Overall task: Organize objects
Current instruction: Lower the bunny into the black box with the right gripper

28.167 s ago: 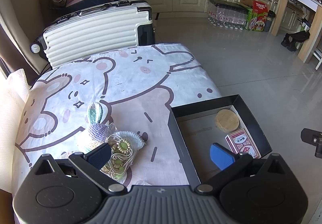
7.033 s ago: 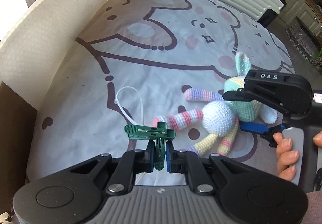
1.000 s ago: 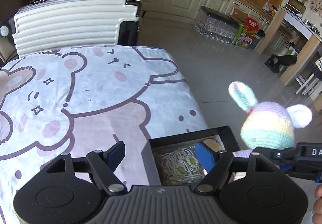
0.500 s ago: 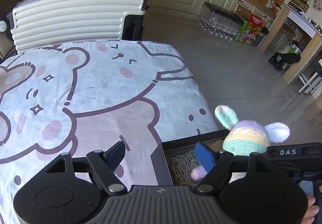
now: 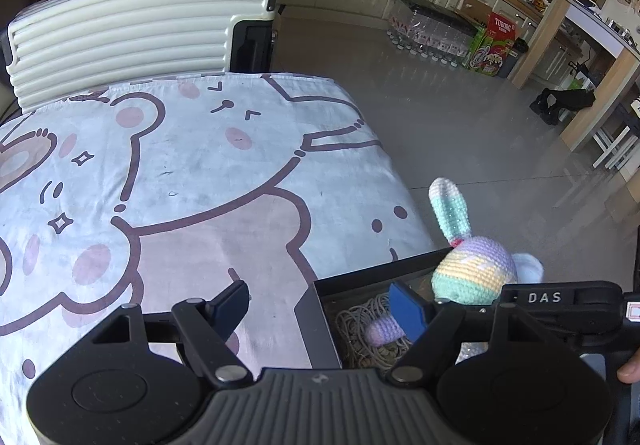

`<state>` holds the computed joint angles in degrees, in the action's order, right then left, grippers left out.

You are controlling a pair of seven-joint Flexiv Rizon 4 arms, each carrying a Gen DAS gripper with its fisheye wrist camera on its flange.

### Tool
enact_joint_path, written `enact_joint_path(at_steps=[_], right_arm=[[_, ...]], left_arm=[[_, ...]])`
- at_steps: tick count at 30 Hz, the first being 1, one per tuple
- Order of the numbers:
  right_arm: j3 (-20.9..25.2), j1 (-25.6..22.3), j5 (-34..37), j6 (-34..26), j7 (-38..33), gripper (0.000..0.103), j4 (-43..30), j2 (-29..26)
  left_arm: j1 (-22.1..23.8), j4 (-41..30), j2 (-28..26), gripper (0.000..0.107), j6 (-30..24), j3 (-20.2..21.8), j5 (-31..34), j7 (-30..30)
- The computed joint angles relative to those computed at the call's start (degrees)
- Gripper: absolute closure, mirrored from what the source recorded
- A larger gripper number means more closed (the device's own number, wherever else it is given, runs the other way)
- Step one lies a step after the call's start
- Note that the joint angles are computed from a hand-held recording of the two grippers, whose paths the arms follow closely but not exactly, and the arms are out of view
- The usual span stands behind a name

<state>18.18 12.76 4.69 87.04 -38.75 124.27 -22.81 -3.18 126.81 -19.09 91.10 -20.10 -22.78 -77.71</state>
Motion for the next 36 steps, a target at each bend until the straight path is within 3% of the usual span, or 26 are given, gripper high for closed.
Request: enact_joint_path(at_steps=[2,3,7,9,11,17,20,23,27,29,33,36], right_arm=[[-4.5,3.56,-2.88,-1.03,2.1,0.034,1.56,1.98],[-6.85,5.39,-4.64,-0.99,3.43,0.033,2.61,2.98],[-9.11,6.49,-8.76,-1.99,4.53,0.032,5.14,6.42],[-10.73,7.51,-12.08,-3.33,5.6,0.036,6.52,8.68],[-9.05,6.28,-12.83,-5.13,3.66,0.048,6.64,10.48],[3.43,-0.14,5.83,-13.28,-17.93,0.085,0.1,11.41],[5.12,-0.01,11.06,-19.26,-26.71,0.091,-3.17,10.19],[2.15,3.64,7.98,-23.6,-26.27,0.092,-3.75,9.02],[-0.53,6.18,6.63,-23.42,-24.54,0.092,-3.69,7.92],[-2.61,8.31,1.65,-24.69,-21.52,0.092,-2.98,7.47],[-2.33,8.07,1.54,-24.48,-21.21,0.092,-3.46,6.89],[-1.82,7.53,3.08,-20.2,-20.7,0.092,-2.46,8.21]], left_arm=[[0.08,-0.07,-0.05,0.03,-0.1,-0.25,-0.08,0.02],[0.24,-0.03,-0.05,0.03,-0.05,-0.57,-0.15,0.17],[-0.35,-0.09,0.06,0.03,0.02,-0.64,0.14,0.18],[-1.48,-0.32,0.24,0.03,-0.2,0.33,0.69,-0.17],[-2.37,-0.33,0.53,0.03,-0.16,1.06,1.1,-0.49],[-2.48,0.4,1.5,0.03,0.34,1.17,1.18,-0.68],[-2.26,0.83,1.91,0.03,0.39,1.22,1.03,-0.62],[-1.88,1.11,2.13,0.03,0.46,1.21,0.71,-0.53],[-1.32,1.25,2.11,0.03,0.52,1.0,0.3,-0.24],[-1.21,1.25,2.08,0.03,0.47,0.98,0.2,-0.15],[-0.1,1.63,2.05,0.03,0.92,-0.34,-0.3,0.63],[0.01,1.72,2.01,0.03,1.12,-0.34,-0.16,0.66]])
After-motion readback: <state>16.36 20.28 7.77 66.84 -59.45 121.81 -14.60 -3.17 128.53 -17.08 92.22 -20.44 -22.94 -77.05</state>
